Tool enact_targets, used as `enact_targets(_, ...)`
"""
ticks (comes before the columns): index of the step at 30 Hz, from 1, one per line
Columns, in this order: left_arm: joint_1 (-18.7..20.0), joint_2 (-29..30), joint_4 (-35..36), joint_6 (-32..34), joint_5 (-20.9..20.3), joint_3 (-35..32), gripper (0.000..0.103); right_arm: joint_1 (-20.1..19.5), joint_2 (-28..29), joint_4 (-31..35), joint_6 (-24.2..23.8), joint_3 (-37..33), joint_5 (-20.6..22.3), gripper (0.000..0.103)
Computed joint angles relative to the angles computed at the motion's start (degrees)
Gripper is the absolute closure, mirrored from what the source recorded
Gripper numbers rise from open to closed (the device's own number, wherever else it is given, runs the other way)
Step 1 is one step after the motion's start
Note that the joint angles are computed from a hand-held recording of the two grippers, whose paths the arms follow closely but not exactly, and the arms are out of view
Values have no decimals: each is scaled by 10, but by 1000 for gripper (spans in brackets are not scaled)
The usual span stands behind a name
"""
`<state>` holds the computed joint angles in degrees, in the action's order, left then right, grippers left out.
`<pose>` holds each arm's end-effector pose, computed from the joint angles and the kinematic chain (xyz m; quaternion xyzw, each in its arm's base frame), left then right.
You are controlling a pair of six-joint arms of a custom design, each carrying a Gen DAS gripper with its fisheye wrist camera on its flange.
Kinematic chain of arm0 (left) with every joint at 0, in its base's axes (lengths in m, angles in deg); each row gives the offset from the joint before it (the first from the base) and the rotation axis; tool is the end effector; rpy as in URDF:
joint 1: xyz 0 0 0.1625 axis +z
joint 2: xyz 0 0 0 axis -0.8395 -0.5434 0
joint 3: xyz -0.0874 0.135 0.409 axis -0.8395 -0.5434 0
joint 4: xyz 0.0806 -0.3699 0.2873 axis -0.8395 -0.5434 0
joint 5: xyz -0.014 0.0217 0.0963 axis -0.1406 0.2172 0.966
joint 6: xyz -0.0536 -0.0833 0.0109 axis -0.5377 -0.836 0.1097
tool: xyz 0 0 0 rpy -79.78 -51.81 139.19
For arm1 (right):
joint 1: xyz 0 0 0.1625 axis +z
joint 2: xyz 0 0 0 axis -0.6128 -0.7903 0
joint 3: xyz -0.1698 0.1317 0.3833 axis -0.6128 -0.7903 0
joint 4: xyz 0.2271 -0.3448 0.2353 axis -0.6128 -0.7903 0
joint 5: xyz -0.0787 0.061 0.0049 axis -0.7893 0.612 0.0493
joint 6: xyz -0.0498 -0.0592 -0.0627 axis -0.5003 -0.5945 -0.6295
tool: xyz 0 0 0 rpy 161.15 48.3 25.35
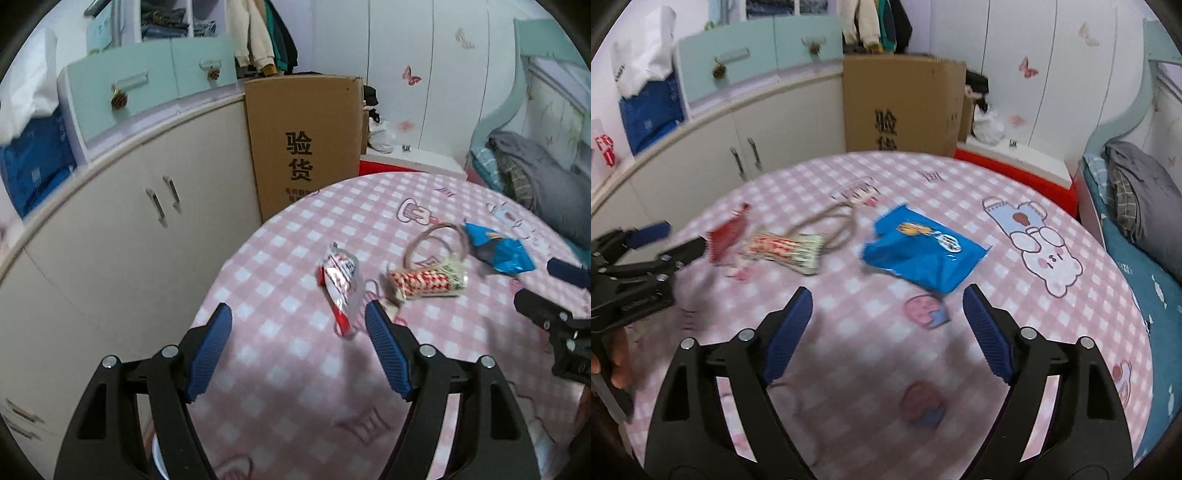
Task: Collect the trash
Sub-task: 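Grasp the blue snack bag with right while left grasps the red-white wrapper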
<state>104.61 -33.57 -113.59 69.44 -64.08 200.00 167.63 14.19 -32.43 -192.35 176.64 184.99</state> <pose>-0.1387 -0.4636 0.3756 0.2701 0.8476 -0.3044 0.3406 0.4069 -0.4083 0.0849 0.1463 -0.8566 0.3546 0.3452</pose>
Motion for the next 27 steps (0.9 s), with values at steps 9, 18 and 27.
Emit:
enact_targets(9, 22, 49, 17, 0, -32, -35, 45, -45, 15, 32, -22, -39, -5, 20)
enact_targets(18, 40, 47, 37, -18, -70, -47, 93, -51, 36, 57, -36, -66, -3, 73)
enact_targets(27, 22, 7, 14, -9, -69, -26, 94, -30, 40, 40, -45, -63, 20, 94)
